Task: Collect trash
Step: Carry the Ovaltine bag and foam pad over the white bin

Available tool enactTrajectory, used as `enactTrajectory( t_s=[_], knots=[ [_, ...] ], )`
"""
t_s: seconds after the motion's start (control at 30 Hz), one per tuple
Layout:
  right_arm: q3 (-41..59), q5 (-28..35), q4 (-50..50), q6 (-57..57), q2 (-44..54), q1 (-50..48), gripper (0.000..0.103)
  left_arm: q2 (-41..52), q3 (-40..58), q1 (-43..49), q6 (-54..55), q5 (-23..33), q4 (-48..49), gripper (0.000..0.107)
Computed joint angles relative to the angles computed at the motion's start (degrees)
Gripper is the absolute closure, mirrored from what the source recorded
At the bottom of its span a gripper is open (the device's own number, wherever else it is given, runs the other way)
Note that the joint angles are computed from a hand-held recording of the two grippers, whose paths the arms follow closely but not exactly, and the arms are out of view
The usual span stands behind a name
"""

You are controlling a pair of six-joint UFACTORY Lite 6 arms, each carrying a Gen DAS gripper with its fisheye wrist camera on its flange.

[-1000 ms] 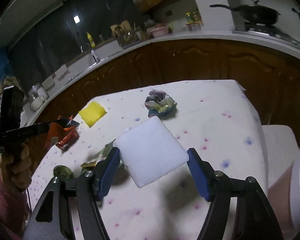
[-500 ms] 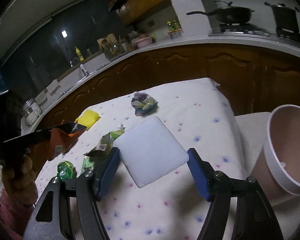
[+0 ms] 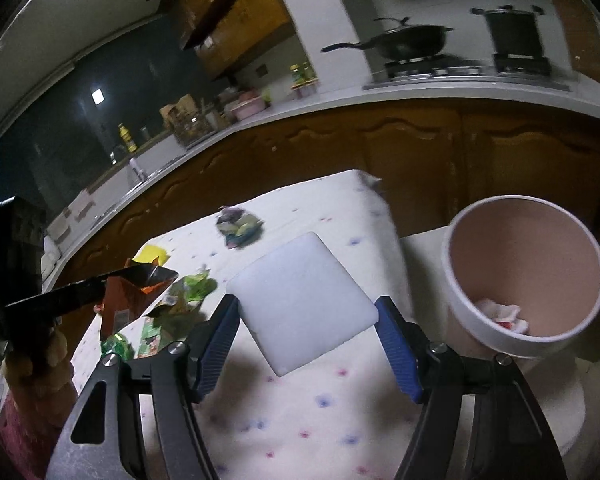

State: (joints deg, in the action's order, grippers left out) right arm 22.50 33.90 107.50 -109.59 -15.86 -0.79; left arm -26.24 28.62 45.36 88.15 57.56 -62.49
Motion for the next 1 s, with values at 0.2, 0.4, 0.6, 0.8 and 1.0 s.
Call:
enactTrajectory(
  t_s=[0.2, 0.4, 0.6, 0.8, 1.0],
  knots=[
    [-1.2, 3.6, -7.4, 3.2, -2.4, -9.9, 0.032, -3.7, -1.9, -12.3, -6.3, -5.9, -1.4, 0.097],
    [0.5, 7.2, -11.3, 2.7, -0.1, -19.1, 0.032, -2.9, -1.0, -25.4, -11.6, -13.3, -3.7, 0.097],
    [2.7, 8.1, -11.4, -1.0, 4.1, -26.1, 0.032, 2.0, 2.3, -37.0, -15.2, -20.3, -6.3, 0.096],
    [7.2, 9.1, -10.6, -3.8, 10.7, -31.1, 0.032, 10.2, 8.4, -49.4, -17.1, -28.4, -10.5, 0.096],
    [13.6, 10.0, -9.4, -6.3, 18.9, -34.3, 0.031, 21.4, 16.6, -58.4, -13.1, -34.8, -17.8, 0.096]
  ],
)
